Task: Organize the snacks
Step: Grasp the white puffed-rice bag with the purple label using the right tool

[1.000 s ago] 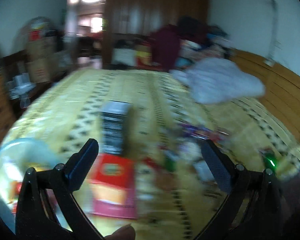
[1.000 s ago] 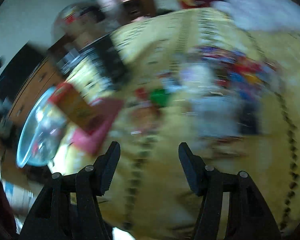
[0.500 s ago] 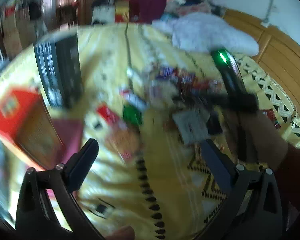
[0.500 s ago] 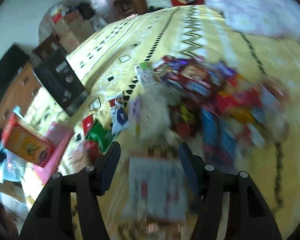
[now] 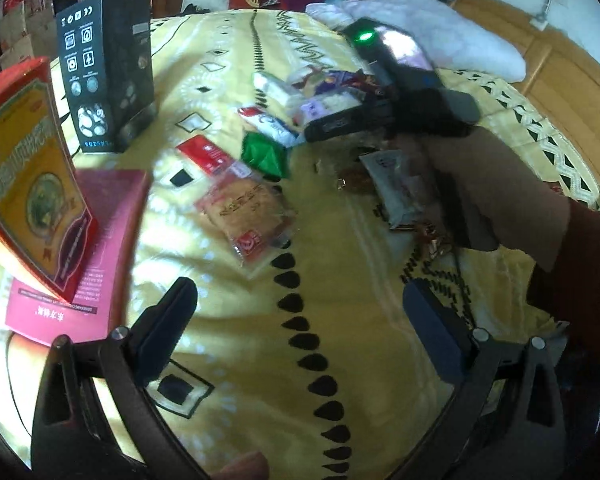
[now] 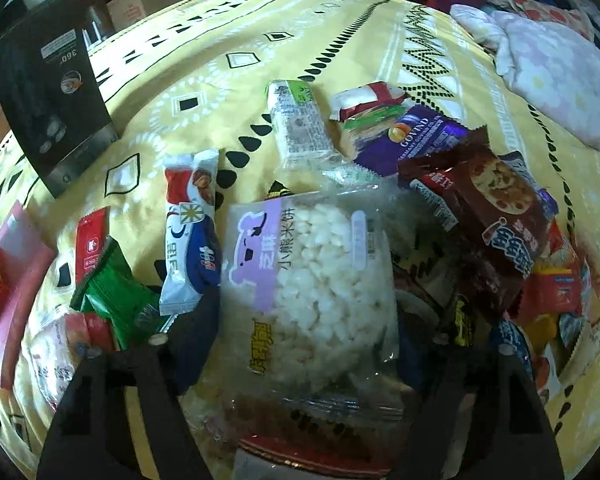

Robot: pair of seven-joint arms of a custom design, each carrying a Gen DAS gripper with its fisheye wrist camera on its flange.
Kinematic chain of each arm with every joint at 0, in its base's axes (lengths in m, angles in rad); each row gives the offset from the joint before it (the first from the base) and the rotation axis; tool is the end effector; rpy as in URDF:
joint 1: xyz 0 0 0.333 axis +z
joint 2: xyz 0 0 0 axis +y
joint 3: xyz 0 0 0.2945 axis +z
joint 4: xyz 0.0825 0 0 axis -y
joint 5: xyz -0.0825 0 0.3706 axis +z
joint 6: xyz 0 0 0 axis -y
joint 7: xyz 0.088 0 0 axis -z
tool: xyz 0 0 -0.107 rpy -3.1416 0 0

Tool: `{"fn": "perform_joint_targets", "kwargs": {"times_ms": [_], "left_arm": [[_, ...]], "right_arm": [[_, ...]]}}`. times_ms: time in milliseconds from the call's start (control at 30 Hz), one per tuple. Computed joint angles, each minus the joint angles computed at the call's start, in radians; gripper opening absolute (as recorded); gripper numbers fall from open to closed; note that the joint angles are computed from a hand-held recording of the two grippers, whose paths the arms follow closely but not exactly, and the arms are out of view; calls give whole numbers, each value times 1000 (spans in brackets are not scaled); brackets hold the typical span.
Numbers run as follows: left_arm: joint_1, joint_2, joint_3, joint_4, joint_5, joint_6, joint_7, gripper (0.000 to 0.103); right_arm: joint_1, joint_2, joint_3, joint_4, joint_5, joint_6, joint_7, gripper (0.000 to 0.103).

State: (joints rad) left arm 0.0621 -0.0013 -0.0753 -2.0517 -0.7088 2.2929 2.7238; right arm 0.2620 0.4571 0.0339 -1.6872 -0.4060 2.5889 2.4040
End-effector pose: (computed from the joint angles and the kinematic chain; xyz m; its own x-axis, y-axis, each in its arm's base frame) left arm 0.5623 -0.0218 0.4518 -0.7074 -0.6920 0.1439 -0.6317 0.5277 -0.5679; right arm 0.6537 0.2039 0.3693 -0.2256 -0.9720 -0.0653 -0.8419 0.2282 -0.4890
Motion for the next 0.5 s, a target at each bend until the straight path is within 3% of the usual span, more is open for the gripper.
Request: {"fn": "perform_joint_targets", "kwargs": {"times_ms": [100, 200, 233, 267, 333, 500], "left_arm": [[3, 25, 0, 18, 10, -12, -42, 103], [1, 55, -4, 41, 19, -11, -101, 103], [-2, 75, -8, 61, 25, -8, -135, 103], [-5, 90, -12, 75, 31, -1, -158, 103], [-15, 133, -19, 120, 58, 15, -235, 103], [-50, 228, -25, 196, 159, 97, -461, 103]], "right_arm": [[6, -105, -16, -135, -29, 125, 83, 75], [56, -257, -59, -289, -182, 224, 267, 75], [48, -329, -44, -364, -273, 247, 377, 75], [72, -368, -64, -405, -303, 253, 424, 75], [68, -476, -37, -533, -364, 254, 550, 76], [52, -644, 53, -755, -293, 230, 638, 76]]}}
